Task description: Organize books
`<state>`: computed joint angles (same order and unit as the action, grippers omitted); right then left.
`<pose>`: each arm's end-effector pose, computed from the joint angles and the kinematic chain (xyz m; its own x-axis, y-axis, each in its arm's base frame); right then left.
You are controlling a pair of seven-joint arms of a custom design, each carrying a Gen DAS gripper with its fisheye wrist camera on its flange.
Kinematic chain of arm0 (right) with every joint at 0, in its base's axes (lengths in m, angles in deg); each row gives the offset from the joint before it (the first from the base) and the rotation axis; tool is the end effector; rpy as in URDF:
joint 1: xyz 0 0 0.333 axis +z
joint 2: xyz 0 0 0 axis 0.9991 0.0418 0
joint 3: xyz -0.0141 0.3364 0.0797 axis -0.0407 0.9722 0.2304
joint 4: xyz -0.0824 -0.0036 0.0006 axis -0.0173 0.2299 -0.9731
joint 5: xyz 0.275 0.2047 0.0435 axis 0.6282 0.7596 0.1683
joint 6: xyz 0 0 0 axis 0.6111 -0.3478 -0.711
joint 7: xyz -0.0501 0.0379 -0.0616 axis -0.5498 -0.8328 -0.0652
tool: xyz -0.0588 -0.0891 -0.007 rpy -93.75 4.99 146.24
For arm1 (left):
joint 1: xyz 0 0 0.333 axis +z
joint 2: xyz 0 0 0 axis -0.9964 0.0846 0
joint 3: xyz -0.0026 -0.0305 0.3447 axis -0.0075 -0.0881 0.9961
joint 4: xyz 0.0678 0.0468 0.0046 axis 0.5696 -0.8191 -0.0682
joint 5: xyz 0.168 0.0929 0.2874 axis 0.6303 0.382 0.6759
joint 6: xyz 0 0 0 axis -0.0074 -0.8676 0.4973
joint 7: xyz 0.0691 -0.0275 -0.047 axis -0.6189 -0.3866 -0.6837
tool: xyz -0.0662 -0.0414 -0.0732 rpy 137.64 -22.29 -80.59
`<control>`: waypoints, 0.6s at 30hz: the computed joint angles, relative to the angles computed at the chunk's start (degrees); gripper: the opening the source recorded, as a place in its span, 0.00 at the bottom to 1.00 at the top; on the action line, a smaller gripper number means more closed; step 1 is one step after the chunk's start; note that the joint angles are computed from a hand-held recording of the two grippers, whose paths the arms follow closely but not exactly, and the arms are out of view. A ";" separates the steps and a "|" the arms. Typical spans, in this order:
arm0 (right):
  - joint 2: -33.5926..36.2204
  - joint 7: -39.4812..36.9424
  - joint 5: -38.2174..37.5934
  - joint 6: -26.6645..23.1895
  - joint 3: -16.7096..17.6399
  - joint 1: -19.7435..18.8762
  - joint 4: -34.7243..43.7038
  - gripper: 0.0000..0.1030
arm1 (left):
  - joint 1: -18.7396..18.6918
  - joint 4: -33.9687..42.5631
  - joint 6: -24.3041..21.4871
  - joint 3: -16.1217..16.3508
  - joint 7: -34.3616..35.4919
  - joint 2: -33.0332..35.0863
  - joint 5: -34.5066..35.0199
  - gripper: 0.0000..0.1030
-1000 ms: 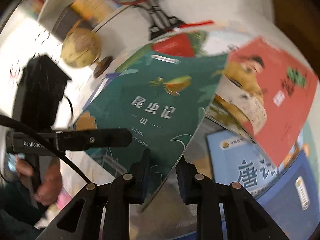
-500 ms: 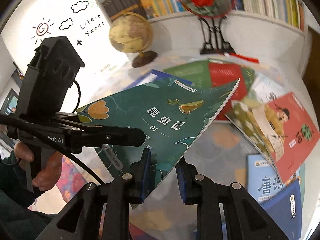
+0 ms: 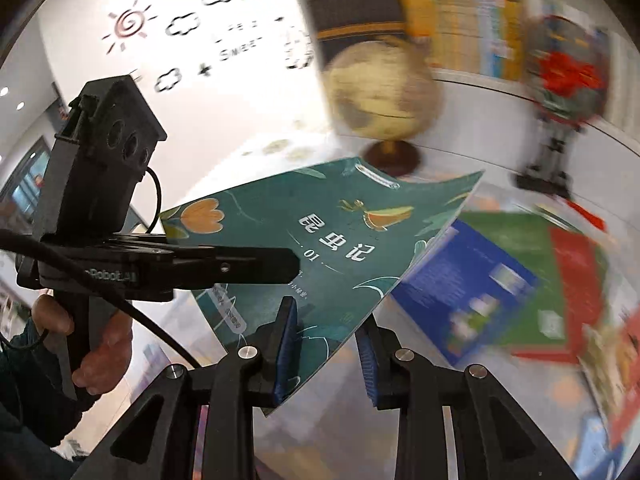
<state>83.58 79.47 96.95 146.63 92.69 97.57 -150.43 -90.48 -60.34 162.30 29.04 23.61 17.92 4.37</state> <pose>0.5677 0.1348 0.5286 0.6275 -0.7335 -0.2610 -0.7007 -0.3858 -0.6002 0.5672 -0.2236 0.5006 -0.1446 -0.8274 0.5427 -0.8510 -0.1759 -0.4949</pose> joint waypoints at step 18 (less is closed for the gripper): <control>29.97 20.33 -12.27 -6.35 5.54 7.46 33.04 0.29 | 12.94 -1.80 -3.81 0.71 11.33 6.49 -9.72 0.44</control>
<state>113.55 99.81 84.68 140.28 98.23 105.03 -117.40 -77.53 -62.14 158.49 29.75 34.95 24.41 -5.35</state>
